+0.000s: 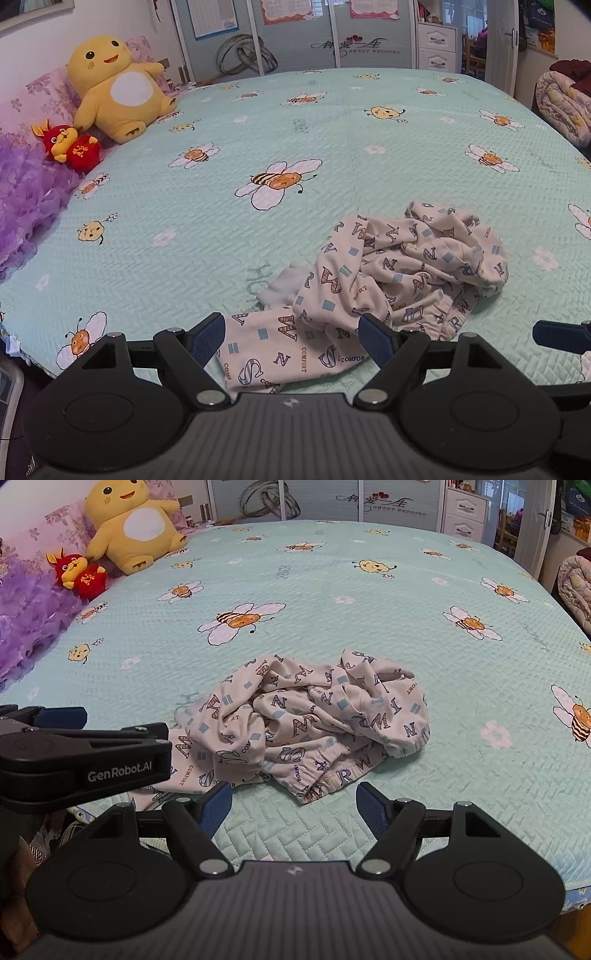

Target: Fold clothes

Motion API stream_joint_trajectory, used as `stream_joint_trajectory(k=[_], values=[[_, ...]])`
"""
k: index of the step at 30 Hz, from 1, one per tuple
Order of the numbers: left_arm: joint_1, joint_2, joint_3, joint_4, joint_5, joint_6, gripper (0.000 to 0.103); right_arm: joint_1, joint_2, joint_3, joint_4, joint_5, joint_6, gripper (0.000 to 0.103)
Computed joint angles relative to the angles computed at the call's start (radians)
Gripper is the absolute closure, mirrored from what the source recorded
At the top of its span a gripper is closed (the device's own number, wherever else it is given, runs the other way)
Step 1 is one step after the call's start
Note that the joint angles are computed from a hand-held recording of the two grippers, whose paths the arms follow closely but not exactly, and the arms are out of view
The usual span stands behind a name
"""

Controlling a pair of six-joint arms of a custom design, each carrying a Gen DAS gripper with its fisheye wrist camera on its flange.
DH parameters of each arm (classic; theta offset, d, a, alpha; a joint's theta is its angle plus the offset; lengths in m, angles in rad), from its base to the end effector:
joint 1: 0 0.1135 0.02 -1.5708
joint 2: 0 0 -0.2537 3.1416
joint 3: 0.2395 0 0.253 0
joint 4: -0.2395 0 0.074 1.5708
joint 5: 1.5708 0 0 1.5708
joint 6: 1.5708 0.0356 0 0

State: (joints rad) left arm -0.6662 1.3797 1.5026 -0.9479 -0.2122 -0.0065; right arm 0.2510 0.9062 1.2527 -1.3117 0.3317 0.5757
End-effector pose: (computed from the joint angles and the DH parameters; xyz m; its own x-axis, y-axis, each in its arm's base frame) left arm 0.2265 -0.1685 0.3724 -0.5807 0.4484 -0.6796 0.4880 0.8598 0.1503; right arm 0.1342 0.0225 0.3646 -0.6981 0.3524 -0.6233 0.3872 0.9180 0.0853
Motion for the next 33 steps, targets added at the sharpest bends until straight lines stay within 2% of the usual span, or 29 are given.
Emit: stream_joint_trajectory(k=[12, 33], values=[[0.007, 0.003, -0.004, 0.014, -0.004, 0.011, 0.021, -0.023, 0.004, -0.014, 0.014, -0.021, -0.016, 0.029], [-0.009, 0.018, -0.030, 0.017, -0.024, 0.014, 0.021, -0.007, 0.005, -0.053, 0.025, 0.025, -0.020, 0.029]])
